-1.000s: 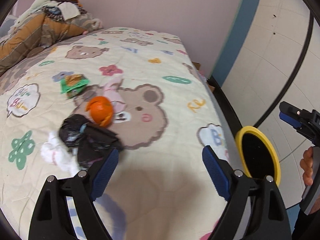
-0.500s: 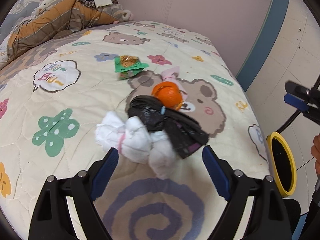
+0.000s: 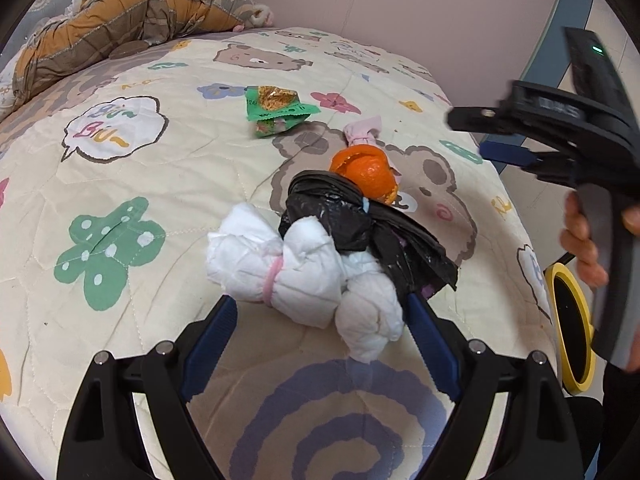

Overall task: Collect trash
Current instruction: 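Move the left tool to the white tissue bundle while the right tool approaches the pink cloth bow, then grasp the white tissue bundle with the left tool while the right tool grasps the pink cloth bow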

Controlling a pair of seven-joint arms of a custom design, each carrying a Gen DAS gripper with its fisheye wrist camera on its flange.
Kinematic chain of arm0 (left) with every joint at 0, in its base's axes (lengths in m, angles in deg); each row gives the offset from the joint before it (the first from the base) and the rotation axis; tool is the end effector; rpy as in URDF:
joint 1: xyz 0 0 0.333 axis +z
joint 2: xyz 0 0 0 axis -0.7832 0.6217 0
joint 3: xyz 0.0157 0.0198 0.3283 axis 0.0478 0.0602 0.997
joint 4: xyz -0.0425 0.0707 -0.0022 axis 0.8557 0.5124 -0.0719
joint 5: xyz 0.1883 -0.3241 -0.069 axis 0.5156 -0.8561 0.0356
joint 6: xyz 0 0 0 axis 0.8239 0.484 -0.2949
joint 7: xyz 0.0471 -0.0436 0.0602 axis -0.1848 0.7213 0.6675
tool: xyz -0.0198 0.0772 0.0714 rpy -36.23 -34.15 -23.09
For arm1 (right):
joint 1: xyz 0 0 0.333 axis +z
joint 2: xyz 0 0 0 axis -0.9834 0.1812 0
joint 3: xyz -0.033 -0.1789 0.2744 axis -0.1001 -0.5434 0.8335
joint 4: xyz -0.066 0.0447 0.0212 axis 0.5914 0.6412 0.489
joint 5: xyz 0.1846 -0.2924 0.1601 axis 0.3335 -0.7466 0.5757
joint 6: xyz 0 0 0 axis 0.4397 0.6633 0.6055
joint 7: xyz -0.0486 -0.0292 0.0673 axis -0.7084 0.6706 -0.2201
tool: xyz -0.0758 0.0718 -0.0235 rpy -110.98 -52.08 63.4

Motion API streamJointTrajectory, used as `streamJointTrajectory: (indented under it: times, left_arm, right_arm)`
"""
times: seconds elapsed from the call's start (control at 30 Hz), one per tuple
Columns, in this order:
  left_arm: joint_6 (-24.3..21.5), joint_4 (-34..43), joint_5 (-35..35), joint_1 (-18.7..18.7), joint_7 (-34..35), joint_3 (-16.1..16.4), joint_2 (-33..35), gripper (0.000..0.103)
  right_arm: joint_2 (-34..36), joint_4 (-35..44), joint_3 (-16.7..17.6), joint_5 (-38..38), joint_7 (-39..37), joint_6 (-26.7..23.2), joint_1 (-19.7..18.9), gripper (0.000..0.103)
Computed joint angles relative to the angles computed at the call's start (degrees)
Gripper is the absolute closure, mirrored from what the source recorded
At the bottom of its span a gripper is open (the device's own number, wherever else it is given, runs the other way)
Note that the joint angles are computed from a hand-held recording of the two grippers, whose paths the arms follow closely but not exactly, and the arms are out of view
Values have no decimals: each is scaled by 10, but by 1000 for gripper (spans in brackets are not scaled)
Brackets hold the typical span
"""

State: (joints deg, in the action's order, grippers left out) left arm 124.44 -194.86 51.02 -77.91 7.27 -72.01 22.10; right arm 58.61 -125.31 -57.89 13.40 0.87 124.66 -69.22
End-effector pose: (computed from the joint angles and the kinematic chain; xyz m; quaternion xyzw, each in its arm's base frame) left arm 0.5752 -0.3629 0.3664 -0.6690 0.6551 -0.3235 0.1366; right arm 0.6949 0.1585 0.4521 -0.7176 0.6074 -0.1010 0.3254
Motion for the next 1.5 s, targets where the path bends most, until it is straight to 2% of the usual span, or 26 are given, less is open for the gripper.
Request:
streamJointTrajectory:
  times: [0.23, 0.33, 0.5, 0.63, 0.83, 1.0, 1.07, 1.23, 1.33, 1.43, 1.5]
  left_arm:
    - [-6, 18, -16, 13, 35, -14, 13, 21]
    - [11, 16, -40, 31, 55, -29, 18, 21]
    - [27, 21, -64, 35, 85, -30, 28, 22]
    - [37, 31, -88, 43, 117, -39, 40, 30]
    - [62, 22, -90, 15, 118, -6, 36, 44]
    - [75, 0, -101, 24, 132, -14, 20, 51]
    - [81, -14, -111, 40, 147, -32, 13, 54]
    - [99, -59, -130, 55, 167, -44, -16, 56]
    - [104, -80, -156, 100, 197, -93, -24, 53]
    - [114, -104, -191, 167, 236, -165, -28, 52]
    - [119, -116, -199, 161, 245, -158, -35, 52]
  right_arm:
    - [99, 125, -20, -52, 55, -60, 21, 38]
    - [130, 168, -18, -63, 65, -82, 22, 38]
    - [169, 224, -19, -84, 74, -109, 31, 38]
    - [192, 256, -27, -102, 90, -123, 38, 38]
    - [206, 274, -14, -94, 86, -137, 30, 38]
    - [204, 272, -15, -94, 86, -136, 33, 38]
    - [202, 269, -18, -98, 89, -135, 36, 38]
    - [197, 260, -18, -98, 94, -134, 38, 38]
    - [195, 257, -20, -101, 97, -135, 41, 38]
    - [194, 257, -20, -104, 99, -136, 42, 38]
    - [194, 257, -23, -108, 103, -136, 46, 38]
